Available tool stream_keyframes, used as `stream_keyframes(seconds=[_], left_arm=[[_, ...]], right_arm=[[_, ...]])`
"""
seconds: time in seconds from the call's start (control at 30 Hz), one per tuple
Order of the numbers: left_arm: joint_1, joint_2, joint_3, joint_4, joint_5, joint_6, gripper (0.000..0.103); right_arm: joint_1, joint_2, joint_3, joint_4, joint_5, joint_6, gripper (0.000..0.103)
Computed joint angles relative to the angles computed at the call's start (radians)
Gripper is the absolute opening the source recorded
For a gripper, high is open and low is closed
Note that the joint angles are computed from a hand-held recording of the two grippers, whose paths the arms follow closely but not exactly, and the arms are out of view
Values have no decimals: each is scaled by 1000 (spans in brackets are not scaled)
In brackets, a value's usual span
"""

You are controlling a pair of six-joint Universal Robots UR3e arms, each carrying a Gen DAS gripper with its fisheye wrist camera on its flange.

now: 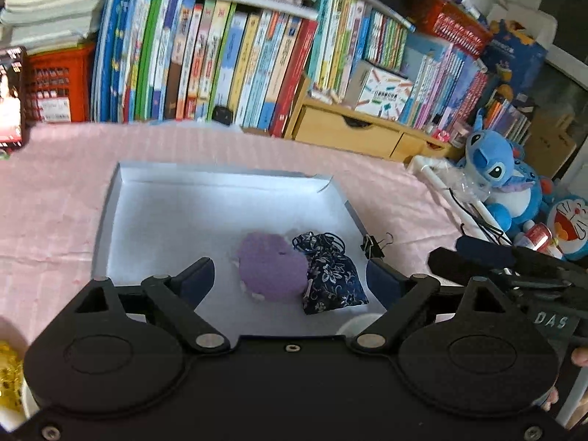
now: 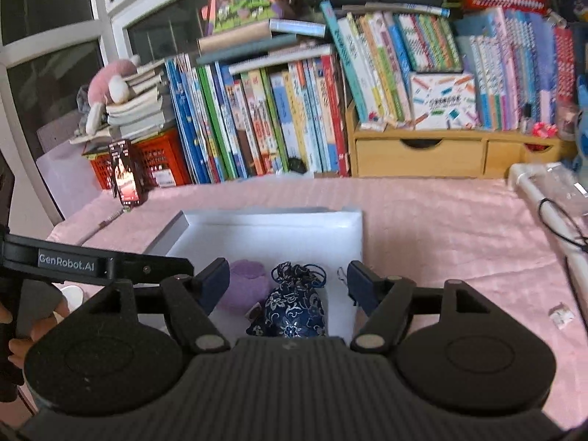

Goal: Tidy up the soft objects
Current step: 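Move the left tool to the white pompom while the right tool approaches the green checked cloth, then close the left tool on the white pompom while the right tool grips the green checked cloth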

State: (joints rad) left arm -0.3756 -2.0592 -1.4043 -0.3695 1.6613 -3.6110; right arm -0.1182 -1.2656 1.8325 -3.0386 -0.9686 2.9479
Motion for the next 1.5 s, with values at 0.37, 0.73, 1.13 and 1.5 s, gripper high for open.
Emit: stream_keyframes(seconds=[0.37, 0.73, 1.13, 1.5], left_arm=[[-104, 134, -297, 237, 125, -23, 93], [-238, 136, -455, 395, 295, -70, 95], [-353, 33, -491, 487, 418, -84, 96], [-423, -149, -373, 547, 563, -29, 96]], right_arm=[[-111, -196, 336, -249, 80, -33, 86], [-210, -271, 582, -401, 138, -90, 87], [-268, -261, 778, -527, 141, -199, 95], [-201, -99, 828, -721, 18, -219, 101]])
